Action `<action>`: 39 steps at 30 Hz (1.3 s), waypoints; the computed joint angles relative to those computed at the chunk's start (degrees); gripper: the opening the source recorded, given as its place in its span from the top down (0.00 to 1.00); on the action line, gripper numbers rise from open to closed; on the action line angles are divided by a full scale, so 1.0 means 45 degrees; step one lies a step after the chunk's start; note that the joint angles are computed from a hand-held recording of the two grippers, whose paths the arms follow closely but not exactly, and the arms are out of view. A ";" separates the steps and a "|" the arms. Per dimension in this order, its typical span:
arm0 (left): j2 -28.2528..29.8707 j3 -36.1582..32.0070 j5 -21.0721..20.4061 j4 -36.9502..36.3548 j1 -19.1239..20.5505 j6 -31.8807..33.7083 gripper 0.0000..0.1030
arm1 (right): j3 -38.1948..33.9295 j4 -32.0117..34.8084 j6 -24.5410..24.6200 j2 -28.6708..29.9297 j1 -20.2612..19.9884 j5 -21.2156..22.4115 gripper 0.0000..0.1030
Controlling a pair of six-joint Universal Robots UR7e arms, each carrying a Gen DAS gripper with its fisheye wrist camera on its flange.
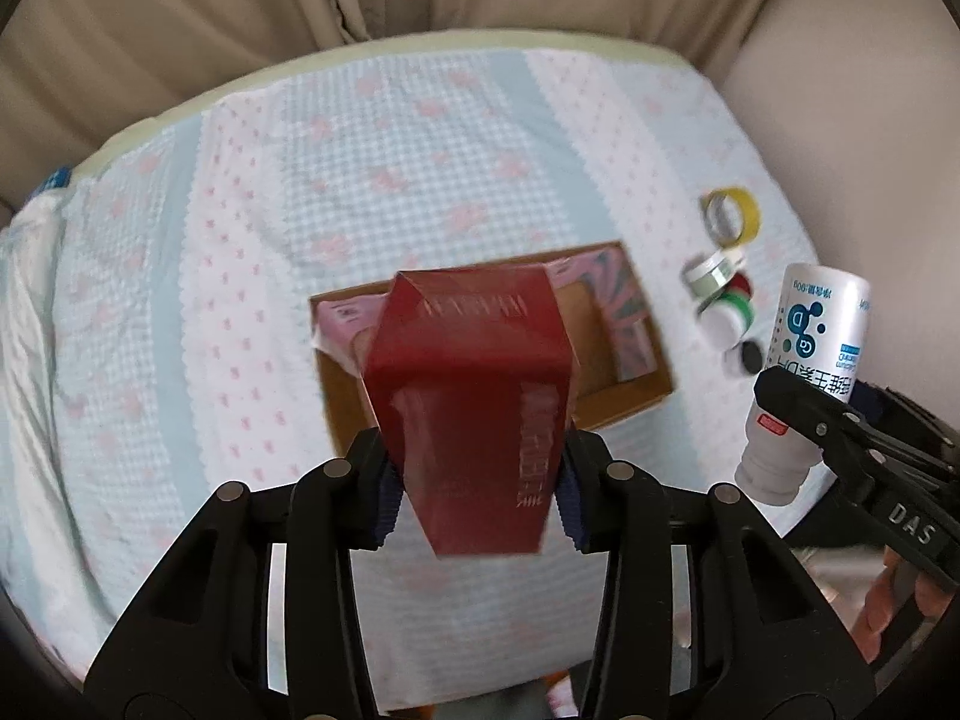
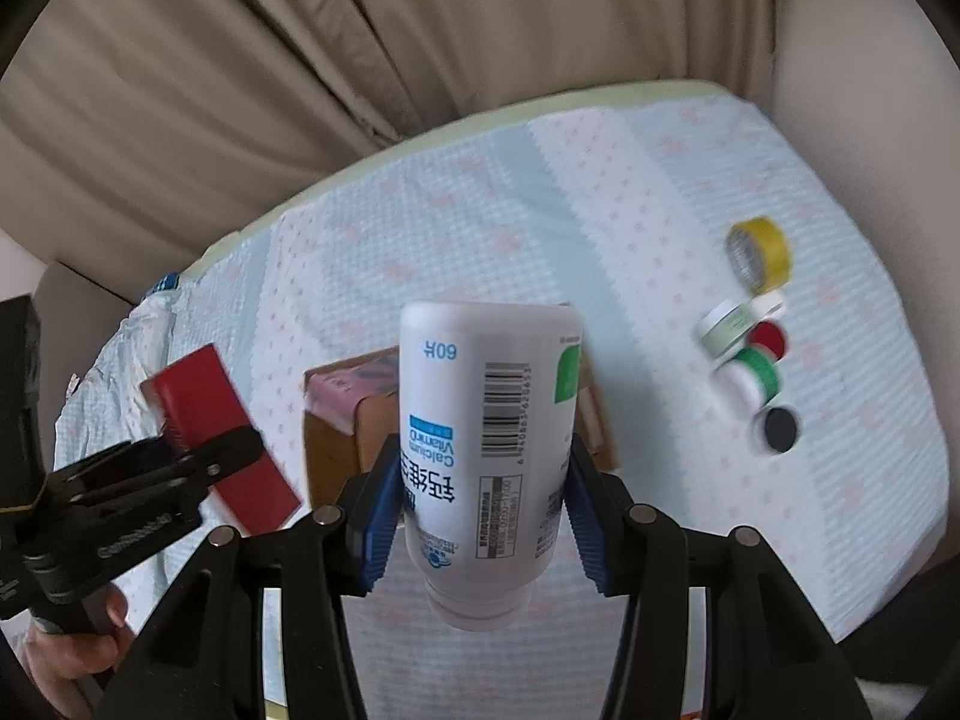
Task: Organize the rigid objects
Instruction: 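Carry both items into the cardboard box and open both tools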
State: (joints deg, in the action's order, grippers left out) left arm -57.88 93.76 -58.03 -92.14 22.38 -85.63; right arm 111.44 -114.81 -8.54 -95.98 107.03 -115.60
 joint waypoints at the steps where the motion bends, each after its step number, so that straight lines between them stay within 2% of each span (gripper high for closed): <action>1: -0.0097 0.0211 -0.0098 -0.0114 0.0165 0.0243 0.64 | 0.0135 -0.0057 0.0180 0.0055 -0.0007 0.0026 0.55; 10: -0.0286 0.1803 -0.1018 -0.2250 0.1876 0.2249 0.64 | 0.1114 -0.1356 0.1337 0.1671 -0.0758 -0.0292 0.55; 14: 0.0134 0.2088 -0.1723 -0.2944 0.2687 0.2953 0.64 | 0.1404 -0.1915 0.1712 0.2497 -0.1344 -0.0571 0.55; 20: 0.1076 0.2109 -0.2477 -0.3459 0.3732 0.4202 0.64 | 0.1700 -0.2698 0.1928 0.3546 -0.2252 -0.0412 0.55; 25: 0.1713 0.1672 -0.2399 -0.3160 0.4037 0.5008 0.64 | 0.1451 -0.2765 0.1947 0.4178 -0.2528 -0.0429 0.55; 27: 0.1910 0.1417 -0.2067 -0.2872 0.3957 0.5449 0.63 | 0.1332 -0.2781 0.1814 0.4252 -0.2760 -0.0021 0.55; 28: 0.1951 0.1344 -0.1912 -0.2802 0.3885 0.5644 0.48 | 0.1385 -0.3019 0.1606 0.4222 -0.2875 0.0256 0.55; 29: 0.1930 0.1324 -0.1657 -0.2835 0.3748 0.5907 0.08 | 0.1466 -0.3392 0.1297 0.4155 -0.2971 0.0515 0.48; 30: 0.1875 0.1361 -0.1454 -0.2928 0.3641 0.6035 0.00 | 0.1497 -0.3629 0.1138 0.4140 -0.2971 0.0452 0.41; 31: 0.1824 0.1407 -0.1312 -0.3008 0.3572 0.6114 0.00 | 0.1474 -0.3630 0.1082 0.4144 -0.2954 0.0277 0.15; 32: 0.1773 0.1447 -0.1270 -0.2965 0.3539 0.6086 0.00 | 0.1424 -0.3538 0.1029 0.4132 -0.2972 0.0139 0.00; 39: 0.1085 0.2534 -0.1685 -0.3692 0.3526 0.4932 0.00 | 0.1669 -0.3690 0.0687 0.3559 -0.2980 -0.0147 0.00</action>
